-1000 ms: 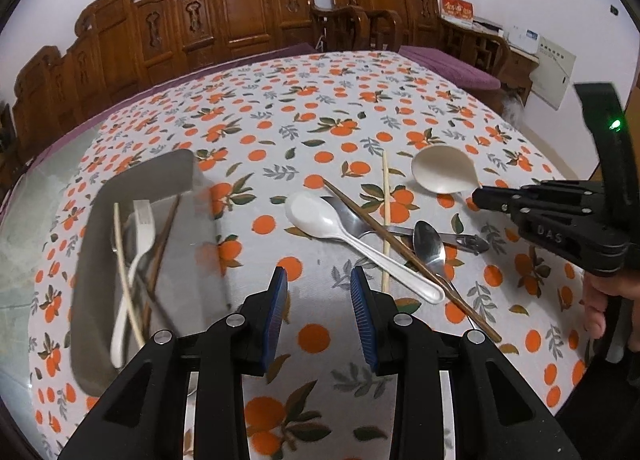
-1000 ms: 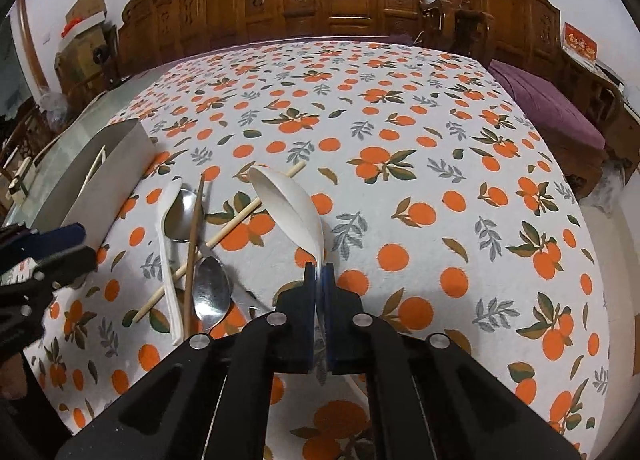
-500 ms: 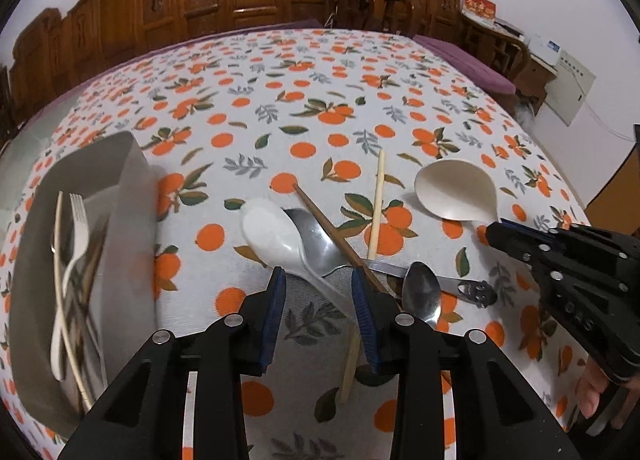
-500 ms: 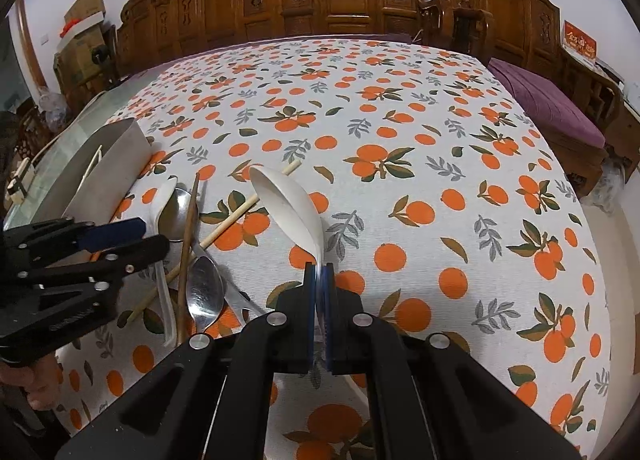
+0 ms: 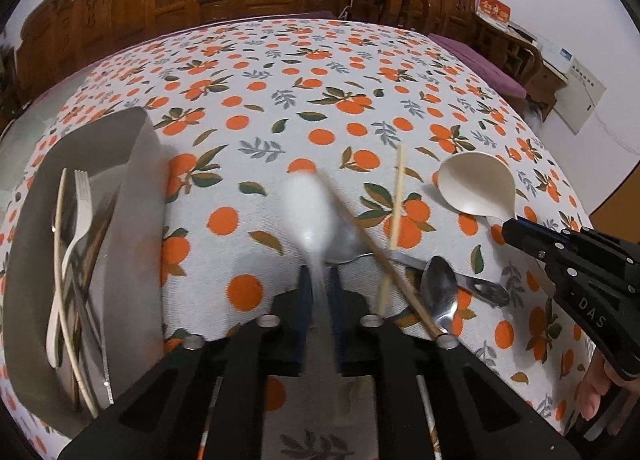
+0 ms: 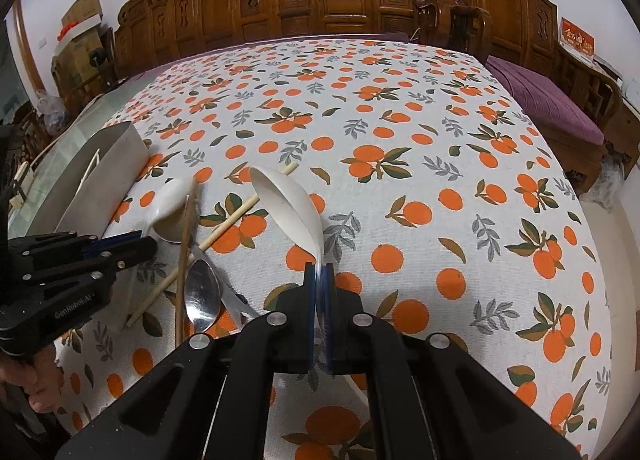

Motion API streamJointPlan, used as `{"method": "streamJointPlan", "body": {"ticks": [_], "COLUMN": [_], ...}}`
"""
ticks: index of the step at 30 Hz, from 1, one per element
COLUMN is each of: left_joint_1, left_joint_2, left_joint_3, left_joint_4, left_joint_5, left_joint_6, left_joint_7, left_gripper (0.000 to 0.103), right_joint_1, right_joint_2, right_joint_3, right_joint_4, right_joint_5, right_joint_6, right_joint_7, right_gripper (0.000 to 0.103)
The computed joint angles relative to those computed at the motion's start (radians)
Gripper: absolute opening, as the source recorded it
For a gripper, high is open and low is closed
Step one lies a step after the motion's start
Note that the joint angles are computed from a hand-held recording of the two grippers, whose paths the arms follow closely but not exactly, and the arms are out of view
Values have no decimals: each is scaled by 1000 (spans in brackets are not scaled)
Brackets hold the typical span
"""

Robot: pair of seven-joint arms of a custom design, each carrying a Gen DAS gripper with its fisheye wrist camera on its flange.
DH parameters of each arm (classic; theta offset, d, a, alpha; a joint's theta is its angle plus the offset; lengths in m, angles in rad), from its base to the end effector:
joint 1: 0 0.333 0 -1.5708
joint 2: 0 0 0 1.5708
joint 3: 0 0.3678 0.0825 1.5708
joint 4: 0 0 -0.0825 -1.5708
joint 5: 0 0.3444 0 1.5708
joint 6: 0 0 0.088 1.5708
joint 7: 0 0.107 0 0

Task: Organize utensils
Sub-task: 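Grasp the large white spoon with the right gripper while the left grasps a small white spoon, then lower the small white spoon into the tray with the left gripper while the right follows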

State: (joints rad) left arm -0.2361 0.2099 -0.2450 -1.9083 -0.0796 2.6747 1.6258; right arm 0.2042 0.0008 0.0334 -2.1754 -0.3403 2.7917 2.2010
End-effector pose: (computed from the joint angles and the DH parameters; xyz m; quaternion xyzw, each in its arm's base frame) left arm 0.5606 -0.2752 0.5257 -0.5078 0.8143 -0.2600 0.1073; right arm 0.5261 0.1432 0.5339 -0.6333 0.7065 -0.1999 0.2447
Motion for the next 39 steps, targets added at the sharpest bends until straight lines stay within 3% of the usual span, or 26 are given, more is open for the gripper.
{"method": "streamJointPlan", "body": {"ticks": [17, 39], "left_joint_1": [4, 47], "left_joint_2": [-102, -169], "left_joint_3": [11, 34], "left_joint_4": [-76, -72], "left_joint_5": [43, -73], "left_joint_6": [75, 77], "left_joint_7": [34, 170], "left_gripper": [7, 7], "right_joint_1": [11, 63], "right_joint_2": [-1, 6], "right_joint_3": [8, 37], "right_joint_4": [3, 54], "right_joint_5": [-13, 104], "right_joint_6": [15, 80], "right_joint_7": [-2, -87], "right_gripper": [4, 5]}}
